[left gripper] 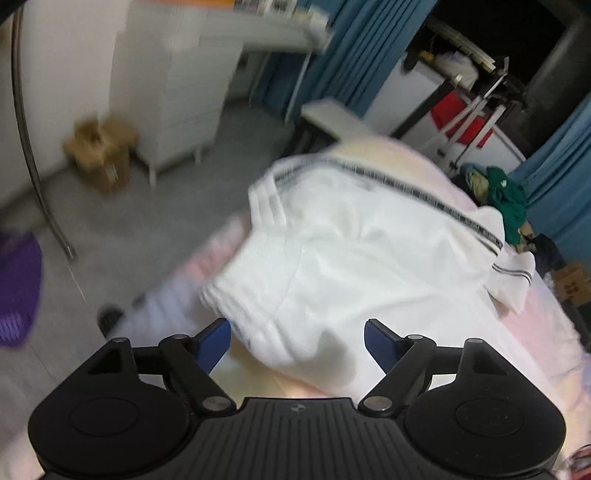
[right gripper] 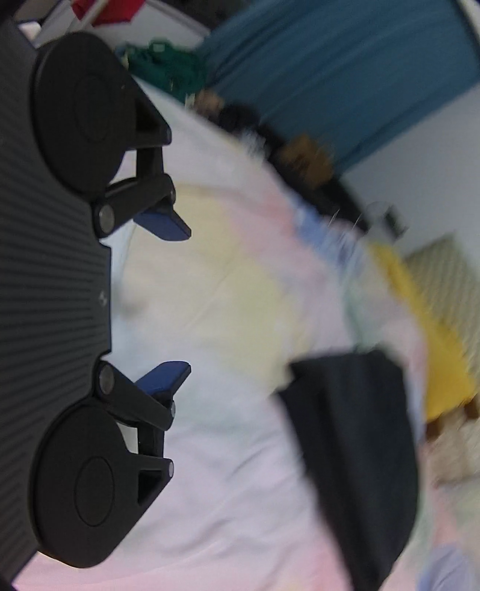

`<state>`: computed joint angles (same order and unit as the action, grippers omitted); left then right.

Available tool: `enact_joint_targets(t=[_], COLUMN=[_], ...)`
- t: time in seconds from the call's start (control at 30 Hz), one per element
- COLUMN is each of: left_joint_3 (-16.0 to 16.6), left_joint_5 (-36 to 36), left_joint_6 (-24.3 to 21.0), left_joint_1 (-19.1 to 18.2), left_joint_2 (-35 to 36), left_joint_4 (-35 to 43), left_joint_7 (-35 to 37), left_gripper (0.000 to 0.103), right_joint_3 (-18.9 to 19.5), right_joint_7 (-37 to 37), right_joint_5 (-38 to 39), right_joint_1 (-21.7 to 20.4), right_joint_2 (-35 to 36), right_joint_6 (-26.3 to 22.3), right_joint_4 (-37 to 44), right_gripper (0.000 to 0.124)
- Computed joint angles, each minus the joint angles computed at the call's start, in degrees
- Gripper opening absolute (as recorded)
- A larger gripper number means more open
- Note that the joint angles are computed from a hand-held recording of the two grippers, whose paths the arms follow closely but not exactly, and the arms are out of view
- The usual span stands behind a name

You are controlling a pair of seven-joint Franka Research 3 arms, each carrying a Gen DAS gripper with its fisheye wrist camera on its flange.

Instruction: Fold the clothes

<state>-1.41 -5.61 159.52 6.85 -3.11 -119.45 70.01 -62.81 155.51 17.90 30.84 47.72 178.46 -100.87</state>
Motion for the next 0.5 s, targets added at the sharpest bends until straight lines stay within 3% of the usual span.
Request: enact_joint_targets(t=[0.1, 0.13, 0.2, 0.23, 0.33, 0.4, 0.43, 0.5], left_joint_3=[-2.0, -2.5, -3.5, -3.7, -4.6, -5.4, -5.7, -6.3], left_joint_5=[15.2, 18.2, 22.3, 23.0, 23.0, 23.4, 24.0, 25.1], left_joint_6=[3.5, 4.2, 5.2, 5.5, 5.3, 4.9, 5.0, 4.9], left_joint_1=[0.9, 0.8, 0.0, -0.7, -3.3, -5.0, -5.9, -7.8], left_joint_2=[-2.5, -3.0, -2.8, -2.2, 1.5, 5.1, 7.1, 11.4], left_joint_4=[-1.3, -1.2, 0.0, 0.9, 5.3, 9.2, 11.2, 15.7], left_joint_7=[-7.7, -8.8, -10.2, -9.9, -8.4, -7.5, -7.1, -5.8], left_gripper=[0.085, 0.086, 0.088, 0.088, 0.088, 0.088, 0.088, 0.088], right_joint_3=[-0.2, 2.1, 9.9, 14.9, 29.9, 39.9, 44.9, 54.4], right_joint_7=[-4.0, -7.2, -18.5, -19.3, -5.7, -0.5, -3.3, -18.4], right_joint_5=[-0.6, -1.2, 0.5, -4.8, -33.5, -45.8, -46.0, -36.6], right_joint_1=[1.4, 0.5, -3.0, -6.3, -19.5, -28.2, -31.7, -36.9], right_joint_2=[-1.0, -3.2, -8.7, -12.4, -20.5, -23.2, -24.3, -26.0], right_joint_6=[6.4, 8.8, 12.6, 14.1, 16.5, 17.2, 17.4, 18.2], right_joint_4=[-0.9, -1.2, -1.1, -1.7, -2.9, -3.0, -3.8, -6.6], right_gripper=[0.075, 0.075, 0.075, 0.075, 0.074, 0.074, 0.074, 0.074])
